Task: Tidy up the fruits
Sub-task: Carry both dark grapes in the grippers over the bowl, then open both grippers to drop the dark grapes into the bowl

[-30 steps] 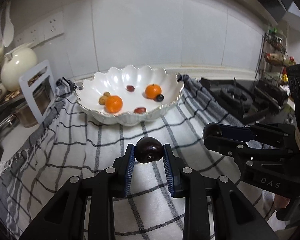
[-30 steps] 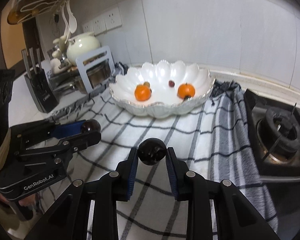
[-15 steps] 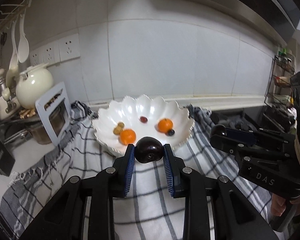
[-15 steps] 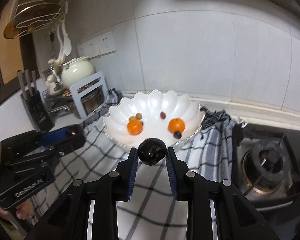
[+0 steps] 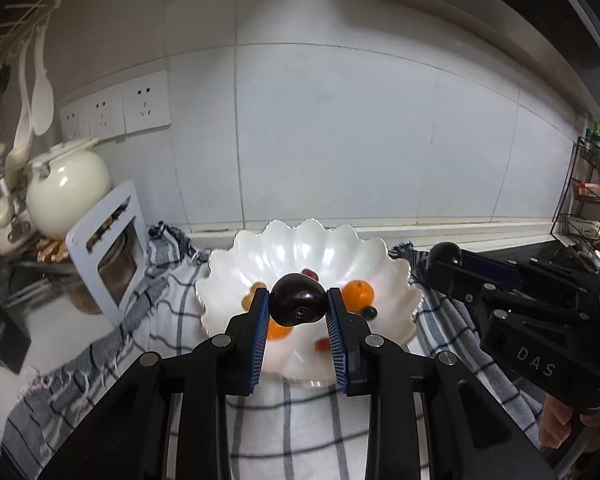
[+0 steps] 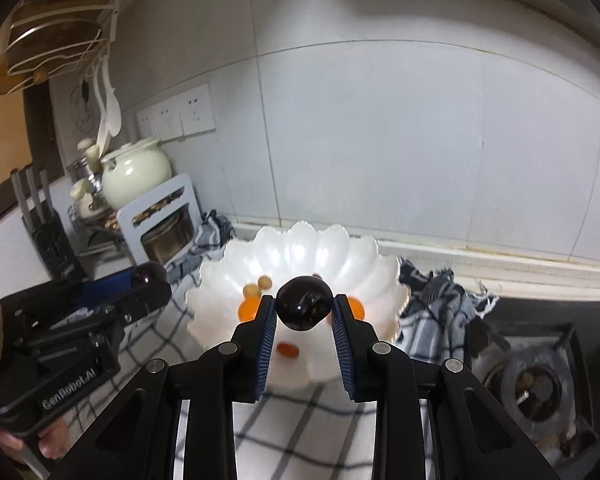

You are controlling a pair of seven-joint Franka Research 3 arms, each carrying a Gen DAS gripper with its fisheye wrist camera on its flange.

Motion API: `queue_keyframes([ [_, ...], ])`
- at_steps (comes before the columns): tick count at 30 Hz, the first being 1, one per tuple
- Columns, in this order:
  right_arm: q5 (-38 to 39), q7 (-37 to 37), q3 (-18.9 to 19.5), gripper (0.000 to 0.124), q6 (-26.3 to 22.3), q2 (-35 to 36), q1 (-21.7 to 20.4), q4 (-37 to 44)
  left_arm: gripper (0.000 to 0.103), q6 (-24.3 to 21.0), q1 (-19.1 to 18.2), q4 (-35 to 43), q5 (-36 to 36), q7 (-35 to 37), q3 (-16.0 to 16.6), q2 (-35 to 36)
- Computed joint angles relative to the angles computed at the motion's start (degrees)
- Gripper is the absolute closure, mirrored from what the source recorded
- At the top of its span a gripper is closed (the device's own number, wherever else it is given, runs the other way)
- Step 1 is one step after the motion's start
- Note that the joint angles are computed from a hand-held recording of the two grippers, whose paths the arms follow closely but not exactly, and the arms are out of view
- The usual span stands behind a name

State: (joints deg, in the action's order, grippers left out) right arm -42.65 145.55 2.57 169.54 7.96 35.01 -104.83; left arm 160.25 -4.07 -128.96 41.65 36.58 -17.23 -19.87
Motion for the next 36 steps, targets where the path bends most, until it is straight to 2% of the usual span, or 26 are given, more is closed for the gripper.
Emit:
queue_keyframes([
  [5, 9.1, -9.5, 0.9, 0.094, -1.3, 4.4, -0.9, 5.6, 0.074, 0.1, -1.4, 4.3, -3.5, 4.9, 2.2, 4.8],
  [8, 16.1, -16.5, 1.8, 0.094, -3.2, 7.4, -1.6, 9.4, 0.074, -0.9, -1.5, 6.7, -3.8, 6.0, 2.5, 7.2],
  [14, 23.6, -23.8, 0.3, 0.094, -7.9, 13.0, -0.2, 17.1, 0.074, -3.0, -2.9, 11.7, -8.0, 10.8, 4.4, 12.7],
  [25, 30.6, -31.1, -2.8, 0.094, -16.9, 23.1, 1.5, 31.8, 0.074, -6.8, -4.0, 18.7, -11.7, 14.5, 6.5, 20.2],
  [33, 33.1, -33.6, -3.8, 0.094, -22.8, 30.0, 1.7, 41.9, 0.073, -9.0, -4.2, 23.2, -16.8, 20.8, 7.1, 24.8],
  [35, 33.7, -34.0, -3.8, 0.093, -24.6, 31.4, 1.7, 44.2, 0.064, -9.7, -4.2, 24.1, -17.8, 22.0, 7.3, 25.6],
  [36, 34.1, -34.1, -3.8, 0.092, -25.4, 32.0, 1.6, 45.1, 0.052, -9.8, -4.4, 24.4, -17.4, 21.6, 7.5, 25.9],
])
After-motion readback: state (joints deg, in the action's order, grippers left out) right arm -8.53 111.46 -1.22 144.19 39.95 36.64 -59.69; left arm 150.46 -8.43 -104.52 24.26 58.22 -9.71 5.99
